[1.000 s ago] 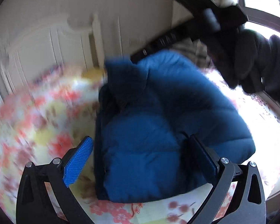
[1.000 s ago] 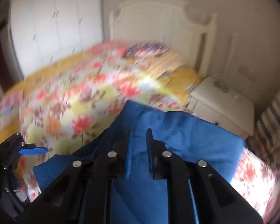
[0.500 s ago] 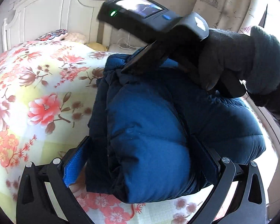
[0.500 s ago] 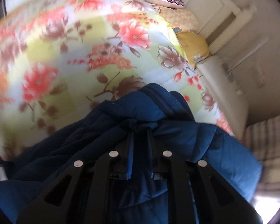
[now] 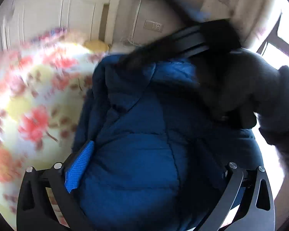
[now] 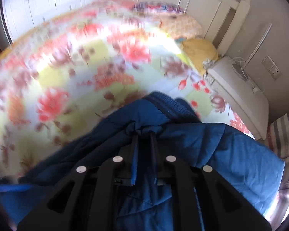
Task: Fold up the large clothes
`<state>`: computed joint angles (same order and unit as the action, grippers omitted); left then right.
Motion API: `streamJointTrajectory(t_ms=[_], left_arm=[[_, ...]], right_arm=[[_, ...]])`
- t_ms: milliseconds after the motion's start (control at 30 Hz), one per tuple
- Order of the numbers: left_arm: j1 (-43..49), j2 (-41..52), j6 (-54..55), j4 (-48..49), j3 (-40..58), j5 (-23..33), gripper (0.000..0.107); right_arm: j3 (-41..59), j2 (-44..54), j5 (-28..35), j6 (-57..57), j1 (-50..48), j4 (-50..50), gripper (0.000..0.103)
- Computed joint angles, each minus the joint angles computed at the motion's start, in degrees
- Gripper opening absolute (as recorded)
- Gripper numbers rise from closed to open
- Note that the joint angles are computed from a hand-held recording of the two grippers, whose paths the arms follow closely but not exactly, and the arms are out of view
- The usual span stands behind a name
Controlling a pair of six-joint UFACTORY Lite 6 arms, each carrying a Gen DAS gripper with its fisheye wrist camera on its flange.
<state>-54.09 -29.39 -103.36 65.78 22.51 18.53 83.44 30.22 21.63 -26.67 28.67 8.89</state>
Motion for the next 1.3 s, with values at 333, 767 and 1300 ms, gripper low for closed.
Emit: streamJointTrajectory(t_ms=[333,767,1300], left_arm=[[-2.25,-3.23,-16.02,13.90,-5.10,0.19,0.099],[0.36,-6.43,-24.57,24.90,-9.14,-2.17,0.099],[1.19,-6.79,-34.42,35.28,-10.53,-2.90,0.099]], right_arm=[[-13.17,-20.49,5.50,-49.60,-31.78,56.66,0.033],[-2.52,-4.18,1.82,-42.38,-32.47,50.09,0.033],[-0.65,-9.41,-1.92,-4.13,-17.85,8.19,0.037]])
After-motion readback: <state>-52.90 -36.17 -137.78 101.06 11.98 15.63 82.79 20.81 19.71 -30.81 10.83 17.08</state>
